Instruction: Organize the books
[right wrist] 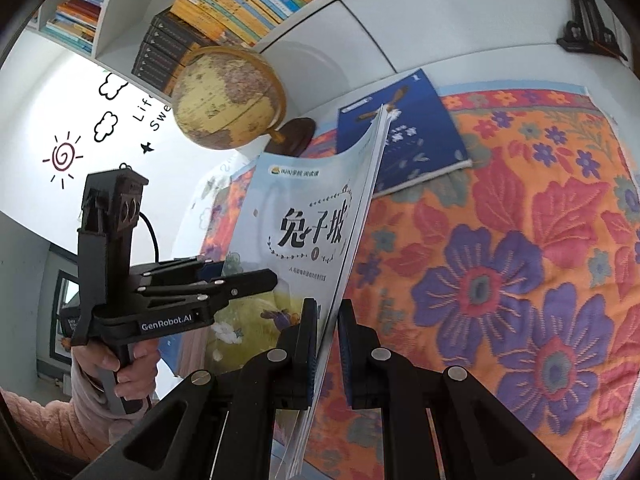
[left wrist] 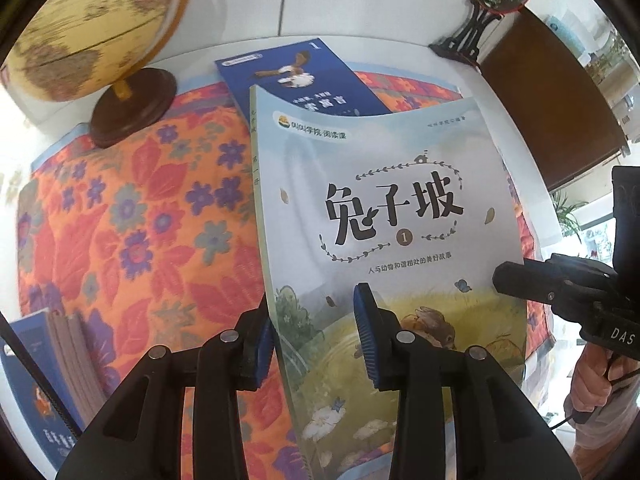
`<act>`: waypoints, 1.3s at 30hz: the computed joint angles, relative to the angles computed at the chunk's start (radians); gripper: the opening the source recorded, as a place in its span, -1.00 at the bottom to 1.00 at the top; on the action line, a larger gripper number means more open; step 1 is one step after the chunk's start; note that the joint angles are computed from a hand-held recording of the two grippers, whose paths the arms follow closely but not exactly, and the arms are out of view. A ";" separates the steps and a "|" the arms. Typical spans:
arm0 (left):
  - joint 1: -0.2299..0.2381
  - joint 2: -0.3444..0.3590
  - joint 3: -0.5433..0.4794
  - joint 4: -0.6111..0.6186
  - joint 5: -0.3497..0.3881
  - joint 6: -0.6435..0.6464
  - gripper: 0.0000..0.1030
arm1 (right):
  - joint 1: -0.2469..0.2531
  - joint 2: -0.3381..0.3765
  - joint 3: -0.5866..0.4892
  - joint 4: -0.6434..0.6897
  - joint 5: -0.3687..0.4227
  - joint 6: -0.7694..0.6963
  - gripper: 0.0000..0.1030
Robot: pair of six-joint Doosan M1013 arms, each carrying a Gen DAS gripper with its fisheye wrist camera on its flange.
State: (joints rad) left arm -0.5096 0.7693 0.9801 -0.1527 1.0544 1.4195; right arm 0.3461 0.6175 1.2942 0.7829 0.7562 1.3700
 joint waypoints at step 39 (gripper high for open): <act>0.109 -0.213 0.267 0.038 -0.128 0.001 -0.33 | 0.155 0.044 -0.150 -0.025 -0.062 0.097 -0.77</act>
